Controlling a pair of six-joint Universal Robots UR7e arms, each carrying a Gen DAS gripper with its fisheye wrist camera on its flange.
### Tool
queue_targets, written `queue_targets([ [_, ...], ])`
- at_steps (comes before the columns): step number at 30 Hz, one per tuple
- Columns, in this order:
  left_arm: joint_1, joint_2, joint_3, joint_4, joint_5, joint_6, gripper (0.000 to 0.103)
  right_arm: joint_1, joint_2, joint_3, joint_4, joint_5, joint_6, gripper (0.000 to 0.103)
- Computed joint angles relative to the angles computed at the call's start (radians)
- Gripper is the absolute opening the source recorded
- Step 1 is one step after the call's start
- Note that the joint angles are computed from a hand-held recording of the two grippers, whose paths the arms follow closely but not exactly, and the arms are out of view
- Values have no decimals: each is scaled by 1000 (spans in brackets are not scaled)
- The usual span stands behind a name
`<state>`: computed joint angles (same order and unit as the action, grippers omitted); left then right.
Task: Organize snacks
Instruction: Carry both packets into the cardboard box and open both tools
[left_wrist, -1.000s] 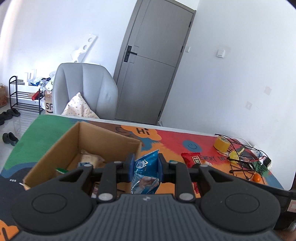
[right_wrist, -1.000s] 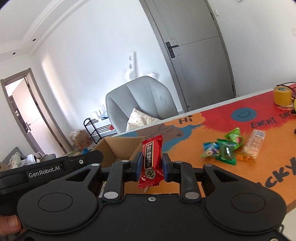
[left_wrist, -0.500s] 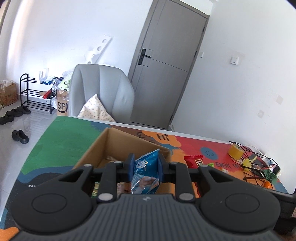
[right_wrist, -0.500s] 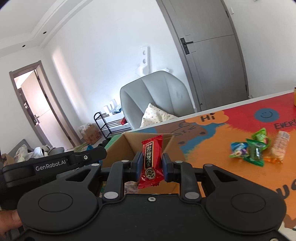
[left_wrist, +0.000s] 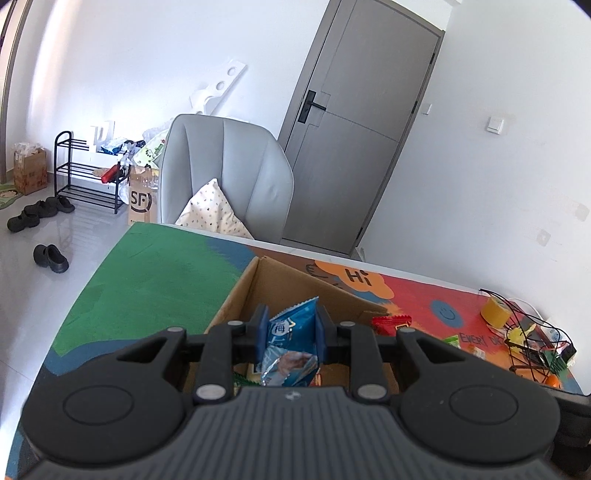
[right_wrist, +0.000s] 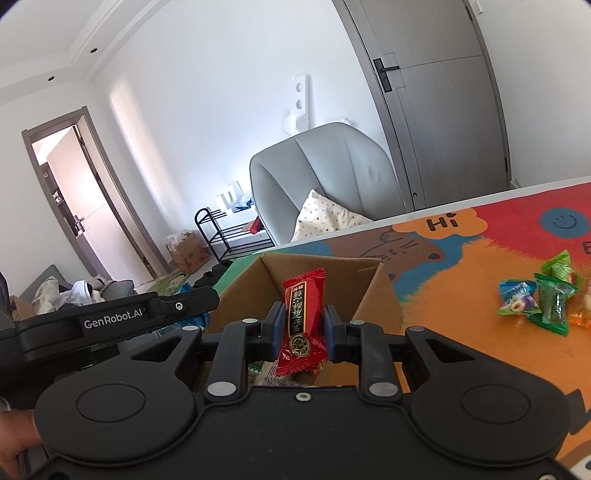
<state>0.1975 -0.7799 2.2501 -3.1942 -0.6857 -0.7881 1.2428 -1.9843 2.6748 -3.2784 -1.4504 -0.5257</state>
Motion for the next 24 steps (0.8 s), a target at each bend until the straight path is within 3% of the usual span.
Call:
queue_targets([
  [5, 32, 11, -17, -15, -14, 25, 25, 18, 57, -31, -16, -9, 29, 24],
  [7, 42, 14, -24, -19, -19, 33, 25, 54, 90, -43, -53, -63, 40, 31],
  [9, 48, 17, -30, -17, -23, 39, 25, 51, 94, -48, -64, -58, 56, 49],
  [14, 54, 20, -40, -1, -17, 30, 25, 18, 65, -49, -39, -48, 77, 51],
  [17, 50, 21, -49, 48, 8, -5, 30, -5, 53, -47, -34, -44, 82, 58],
  [21, 52, 14, -56, 85, -9, -22, 35, -32, 28, -43, 0, -34, 85, 59],
  [24, 36, 14, -57, 103, -11, -21, 46, -57, 5, -38, 14, -18, 87, 63],
])
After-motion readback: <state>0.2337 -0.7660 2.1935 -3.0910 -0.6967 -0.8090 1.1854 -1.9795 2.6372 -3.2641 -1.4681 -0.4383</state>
